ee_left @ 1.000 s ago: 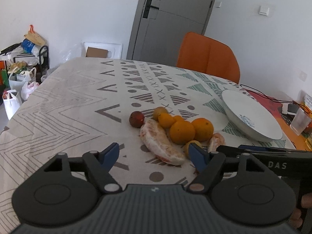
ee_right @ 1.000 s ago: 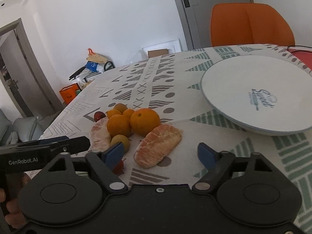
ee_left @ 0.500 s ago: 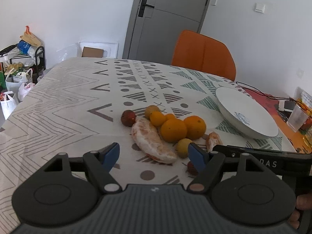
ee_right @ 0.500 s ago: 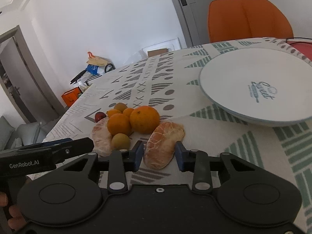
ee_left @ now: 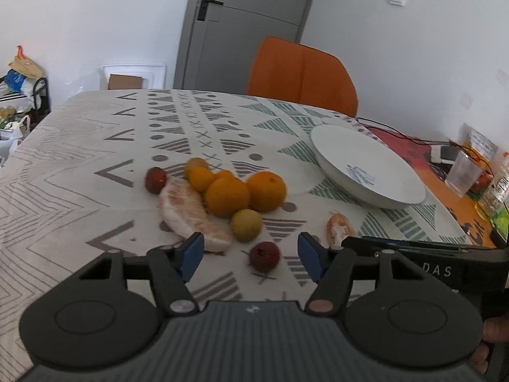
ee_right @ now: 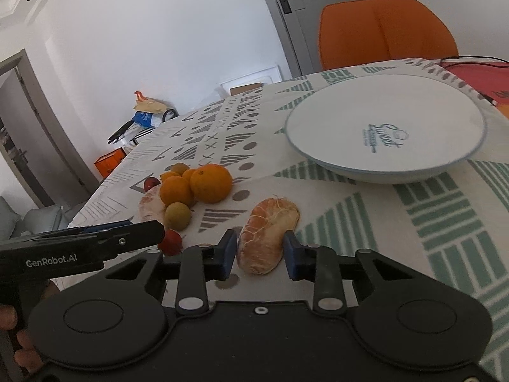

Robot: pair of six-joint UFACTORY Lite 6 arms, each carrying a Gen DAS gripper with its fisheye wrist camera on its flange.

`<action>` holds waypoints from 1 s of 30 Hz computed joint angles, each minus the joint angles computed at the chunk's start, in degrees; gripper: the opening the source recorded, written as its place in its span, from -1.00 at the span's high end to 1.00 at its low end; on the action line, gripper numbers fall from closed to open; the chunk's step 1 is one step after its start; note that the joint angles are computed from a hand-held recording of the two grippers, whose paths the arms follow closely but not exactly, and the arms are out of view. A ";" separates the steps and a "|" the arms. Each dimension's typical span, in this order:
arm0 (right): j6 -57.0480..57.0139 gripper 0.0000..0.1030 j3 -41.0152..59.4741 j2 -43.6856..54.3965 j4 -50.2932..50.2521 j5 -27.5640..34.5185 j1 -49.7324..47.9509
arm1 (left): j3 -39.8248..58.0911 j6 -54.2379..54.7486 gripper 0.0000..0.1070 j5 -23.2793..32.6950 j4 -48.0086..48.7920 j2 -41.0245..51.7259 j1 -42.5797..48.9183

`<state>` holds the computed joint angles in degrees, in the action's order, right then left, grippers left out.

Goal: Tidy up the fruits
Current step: 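Grasp the small red plum with the left gripper while the right gripper holds the peeled piece, then carry the peeled piece and red plum in both grippers over the white plate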

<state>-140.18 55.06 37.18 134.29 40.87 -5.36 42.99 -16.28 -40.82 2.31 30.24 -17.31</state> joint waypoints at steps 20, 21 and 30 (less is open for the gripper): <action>-4.91 0.10 -1.20 -0.45 4.19 0.02 1.32 | 4.00 2.06 0.58 0.00 -4.21 5.29 -2.56; -5.42 0.10 -1.05 -0.22 4.90 0.14 1.66 | 3.47 2.04 0.58 -0.28 -4.12 4.96 -2.31; -8.55 0.37 -0.30 0.45 9.17 -0.33 3.29 | 0.49 2.45 0.58 -1.12 -4.85 1.85 -2.18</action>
<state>-148.73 54.76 37.63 143.46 40.54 -2.07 43.47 -13.83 -41.94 -2.54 32.10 -19.49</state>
